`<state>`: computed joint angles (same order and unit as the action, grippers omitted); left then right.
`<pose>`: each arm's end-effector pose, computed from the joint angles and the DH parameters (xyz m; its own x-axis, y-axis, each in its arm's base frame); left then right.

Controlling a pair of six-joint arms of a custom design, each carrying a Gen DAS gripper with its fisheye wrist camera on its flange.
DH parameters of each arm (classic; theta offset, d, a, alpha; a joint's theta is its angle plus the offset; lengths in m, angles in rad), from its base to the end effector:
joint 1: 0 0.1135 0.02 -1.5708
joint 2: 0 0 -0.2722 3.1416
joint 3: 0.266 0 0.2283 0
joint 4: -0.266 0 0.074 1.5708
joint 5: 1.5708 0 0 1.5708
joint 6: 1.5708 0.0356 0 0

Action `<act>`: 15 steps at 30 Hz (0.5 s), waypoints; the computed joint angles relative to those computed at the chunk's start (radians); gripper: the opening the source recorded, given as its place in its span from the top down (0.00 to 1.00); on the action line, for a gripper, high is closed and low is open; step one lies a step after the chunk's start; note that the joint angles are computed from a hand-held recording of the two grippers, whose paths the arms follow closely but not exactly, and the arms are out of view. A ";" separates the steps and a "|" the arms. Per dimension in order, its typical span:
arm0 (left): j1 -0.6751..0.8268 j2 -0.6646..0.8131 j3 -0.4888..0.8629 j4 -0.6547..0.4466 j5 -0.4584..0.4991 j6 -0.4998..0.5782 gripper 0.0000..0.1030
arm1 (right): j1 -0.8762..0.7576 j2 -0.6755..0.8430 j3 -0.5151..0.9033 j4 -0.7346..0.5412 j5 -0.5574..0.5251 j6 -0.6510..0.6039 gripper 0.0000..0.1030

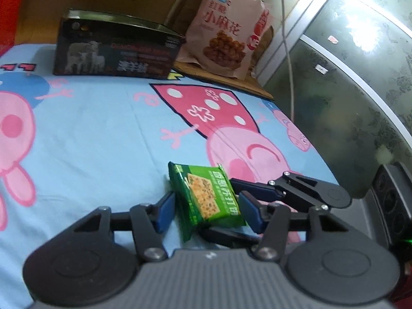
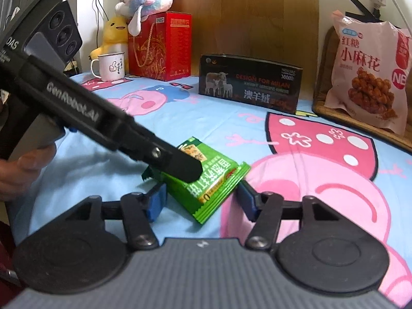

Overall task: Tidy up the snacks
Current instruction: 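Close the left tool on the green biscuit pack and lift it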

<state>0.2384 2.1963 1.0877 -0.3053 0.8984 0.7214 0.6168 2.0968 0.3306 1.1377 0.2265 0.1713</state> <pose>0.3431 0.0547 0.0688 -0.7394 0.2437 -0.6277 0.6126 0.6302 -0.4770 0.2173 0.1443 0.0573 -0.5434 -0.1817 -0.8196 -0.3276 0.9448 0.0078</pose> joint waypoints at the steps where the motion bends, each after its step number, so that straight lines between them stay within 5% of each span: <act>1: 0.007 0.005 0.011 -0.004 0.000 -0.005 0.51 | 0.004 0.002 0.011 -0.005 0.002 -0.007 0.42; 15: 0.091 0.097 0.169 0.007 0.004 -0.139 0.50 | -0.034 0.057 0.284 -0.234 -0.110 -0.074 0.39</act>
<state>0.3289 2.2935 1.2564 -0.2986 0.9022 0.5828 0.5832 2.1534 0.6142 0.9036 0.1167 0.0976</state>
